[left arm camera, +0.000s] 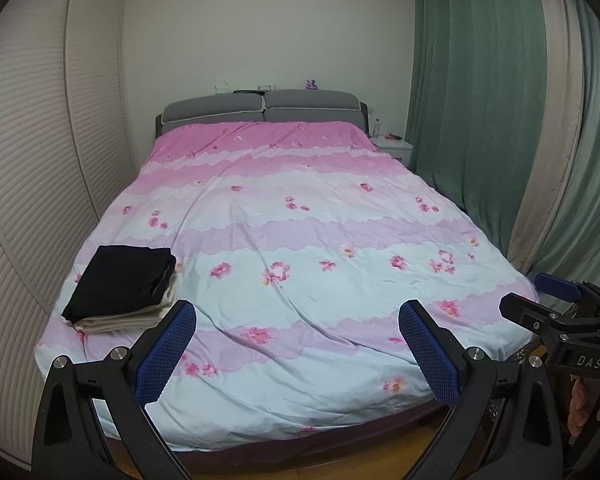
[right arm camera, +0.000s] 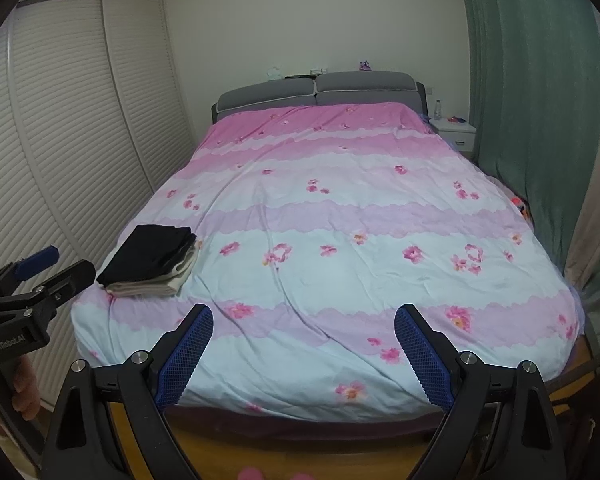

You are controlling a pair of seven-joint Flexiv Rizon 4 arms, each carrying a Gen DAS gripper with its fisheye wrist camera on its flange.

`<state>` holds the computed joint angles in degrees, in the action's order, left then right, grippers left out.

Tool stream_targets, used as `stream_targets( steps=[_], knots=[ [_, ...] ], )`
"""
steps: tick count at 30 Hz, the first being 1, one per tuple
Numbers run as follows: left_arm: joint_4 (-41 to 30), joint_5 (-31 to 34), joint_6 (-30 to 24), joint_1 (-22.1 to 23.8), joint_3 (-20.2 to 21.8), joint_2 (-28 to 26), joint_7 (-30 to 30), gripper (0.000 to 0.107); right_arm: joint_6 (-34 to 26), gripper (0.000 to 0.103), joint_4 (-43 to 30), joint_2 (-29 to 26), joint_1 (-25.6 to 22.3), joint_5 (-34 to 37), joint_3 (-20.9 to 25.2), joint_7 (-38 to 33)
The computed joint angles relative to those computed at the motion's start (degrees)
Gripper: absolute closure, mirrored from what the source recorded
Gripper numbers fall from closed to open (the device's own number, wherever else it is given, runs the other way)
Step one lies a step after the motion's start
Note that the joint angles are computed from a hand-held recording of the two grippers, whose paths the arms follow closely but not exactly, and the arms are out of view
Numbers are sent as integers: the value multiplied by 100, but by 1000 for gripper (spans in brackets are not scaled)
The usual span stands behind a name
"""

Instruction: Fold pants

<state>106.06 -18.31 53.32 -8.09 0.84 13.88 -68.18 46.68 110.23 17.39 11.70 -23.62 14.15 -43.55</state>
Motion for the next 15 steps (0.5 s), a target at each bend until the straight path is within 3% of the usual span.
stream_targets(
  steps=[15],
  knots=[
    [53, 275, 145, -19, -63, 59, -158, 4, -121, 10, 39, 121, -23, 4, 31, 67]
  ],
)
